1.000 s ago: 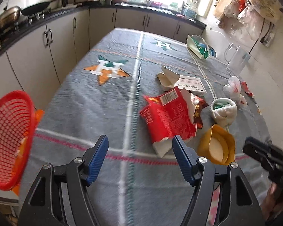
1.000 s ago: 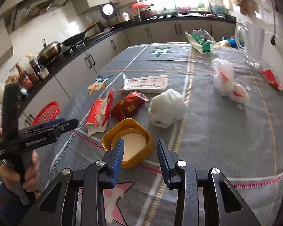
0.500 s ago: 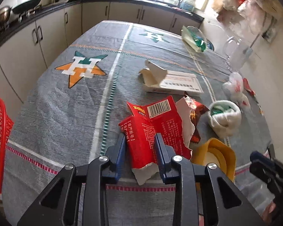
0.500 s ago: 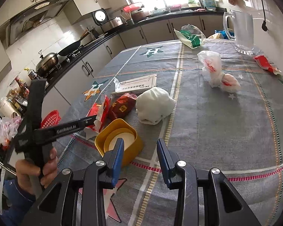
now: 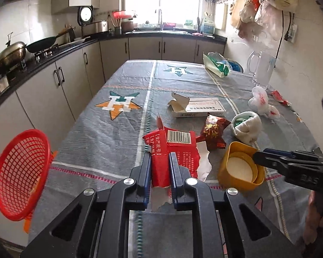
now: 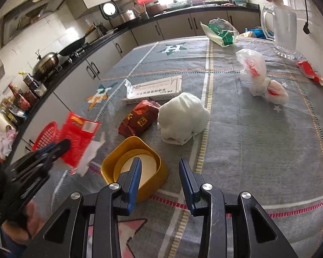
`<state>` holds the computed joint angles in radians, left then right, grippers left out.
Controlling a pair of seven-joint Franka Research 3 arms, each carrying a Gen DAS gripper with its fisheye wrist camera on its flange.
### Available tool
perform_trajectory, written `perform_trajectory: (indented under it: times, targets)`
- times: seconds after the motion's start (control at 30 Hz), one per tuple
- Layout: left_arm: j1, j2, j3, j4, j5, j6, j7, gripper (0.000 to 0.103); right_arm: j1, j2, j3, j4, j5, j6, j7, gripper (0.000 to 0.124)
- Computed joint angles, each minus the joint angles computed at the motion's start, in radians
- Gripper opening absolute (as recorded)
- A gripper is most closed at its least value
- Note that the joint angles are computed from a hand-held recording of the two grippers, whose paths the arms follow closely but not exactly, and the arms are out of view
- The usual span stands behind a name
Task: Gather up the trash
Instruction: 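Grasp the torn red snack box with the left gripper while the right grasps the yellow round container, then carry the red snack box with the left gripper while the right carries the yellow container to the basket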
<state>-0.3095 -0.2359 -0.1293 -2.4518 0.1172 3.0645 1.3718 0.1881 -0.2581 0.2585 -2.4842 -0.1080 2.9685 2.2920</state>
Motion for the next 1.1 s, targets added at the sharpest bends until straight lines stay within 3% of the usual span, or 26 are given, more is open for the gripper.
perform_trajectory:
  times: [0.03,0.2,0.37,0.5,1.1]
  targets:
    - [0.014,-0.007,-0.010,-0.008,0.012,0.007,-0.011,0.015,-0.011,0.010,0.010,0.010,-0.015,-0.013,0.009,0.039]
    - [-0.023,-0.020,0.033,-0.036,-0.022,0.024,0.019,0.015,-0.015,0.037,0.016,0.032,-0.077,-0.042,0.052,0.014]
    - [-0.041,-0.034,0.053,-0.064,-0.039,0.054,0.025,0.015,-0.089,-0.004,0.087,0.022,-0.279,-0.060,0.232,0.013]
    - [-0.043,-0.050,0.060,-0.081,-0.032,0.069,0.020,0.015,-0.099,-0.033,0.102,0.016,-0.344,-0.054,0.287,0.013]
    - [-0.062,-0.104,0.099,-0.121,-0.009,0.086,0.002,0.015,-0.073,-0.017,0.110,0.043,-0.399,-0.060,0.336,0.013]
